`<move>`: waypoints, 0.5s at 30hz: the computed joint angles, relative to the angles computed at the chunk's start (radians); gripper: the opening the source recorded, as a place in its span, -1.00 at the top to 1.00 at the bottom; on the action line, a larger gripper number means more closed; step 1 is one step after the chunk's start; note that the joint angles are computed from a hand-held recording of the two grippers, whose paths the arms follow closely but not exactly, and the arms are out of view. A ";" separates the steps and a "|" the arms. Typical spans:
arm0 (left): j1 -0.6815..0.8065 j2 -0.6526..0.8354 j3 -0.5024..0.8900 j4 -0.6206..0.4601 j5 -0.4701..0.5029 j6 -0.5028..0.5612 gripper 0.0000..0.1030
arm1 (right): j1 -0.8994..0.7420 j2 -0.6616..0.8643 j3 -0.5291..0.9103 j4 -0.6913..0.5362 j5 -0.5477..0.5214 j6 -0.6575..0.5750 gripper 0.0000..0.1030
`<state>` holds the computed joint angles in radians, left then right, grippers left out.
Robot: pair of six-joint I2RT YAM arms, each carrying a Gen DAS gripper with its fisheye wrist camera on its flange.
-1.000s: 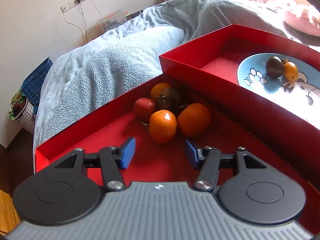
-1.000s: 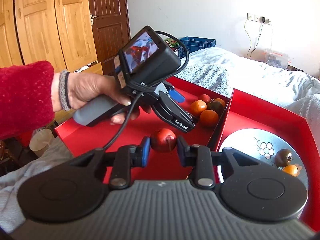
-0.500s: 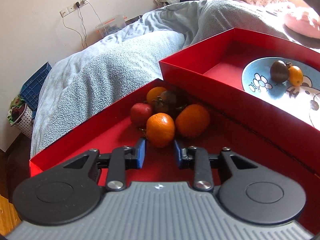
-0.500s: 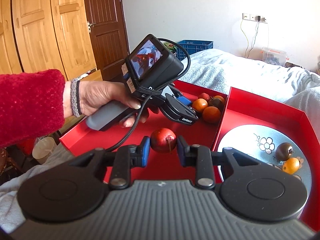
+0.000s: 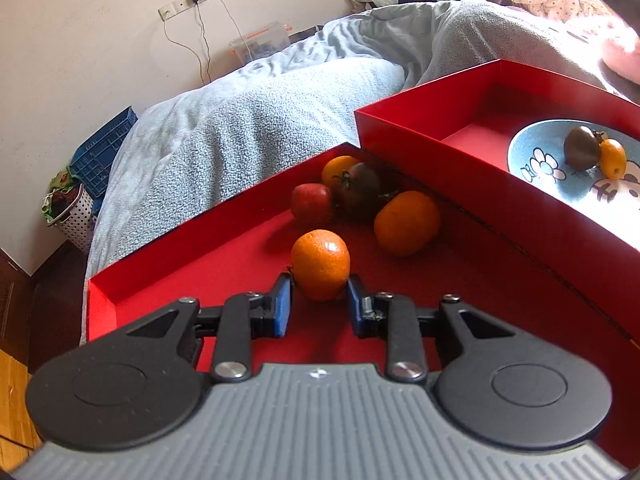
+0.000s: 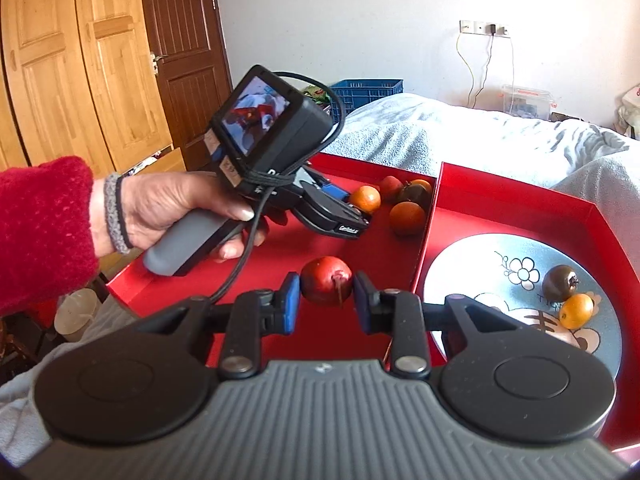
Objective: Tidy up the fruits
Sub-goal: 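Grasp the large orange with the left gripper while the right gripper holds the red tomato, then lower the large orange onto the plate and open the left gripper while the right carries the red tomato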
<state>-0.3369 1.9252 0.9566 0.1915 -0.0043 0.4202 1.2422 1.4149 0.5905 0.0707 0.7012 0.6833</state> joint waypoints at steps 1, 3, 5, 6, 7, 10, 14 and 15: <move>0.003 -0.022 -0.021 0.001 -0.003 -0.010 0.35 | 0.008 0.005 -0.002 0.003 0.018 0.008 0.37; 0.013 -0.066 -0.061 0.000 -0.001 -0.035 0.35 | 0.025 0.014 -0.008 0.014 0.052 0.022 0.37; 0.019 -0.108 -0.100 0.003 -0.004 -0.053 0.35 | 0.043 0.019 -0.022 0.037 0.081 0.035 0.37; 0.019 -0.139 -0.130 0.009 -0.012 -0.062 0.35 | 0.053 0.025 -0.024 0.039 0.097 0.043 0.37; 0.020 -0.163 -0.153 0.011 -0.018 -0.069 0.35 | 0.062 0.033 -0.024 0.035 0.112 0.052 0.37; 0.011 -0.241 -0.225 0.018 -0.050 -0.093 0.35 | 0.083 0.043 -0.030 0.037 0.135 0.082 0.37; 0.001 -0.353 -0.317 0.015 -0.070 -0.159 0.35 | 0.118 0.064 -0.028 0.033 0.160 0.117 0.37; -0.001 -0.383 -0.340 0.011 -0.069 -0.180 0.35 | 0.127 0.069 -0.027 0.033 0.164 0.122 0.37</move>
<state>-0.3375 1.5420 0.6167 0.2025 -0.0734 0.2398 1.3695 1.4834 0.5637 0.1037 0.8651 0.8050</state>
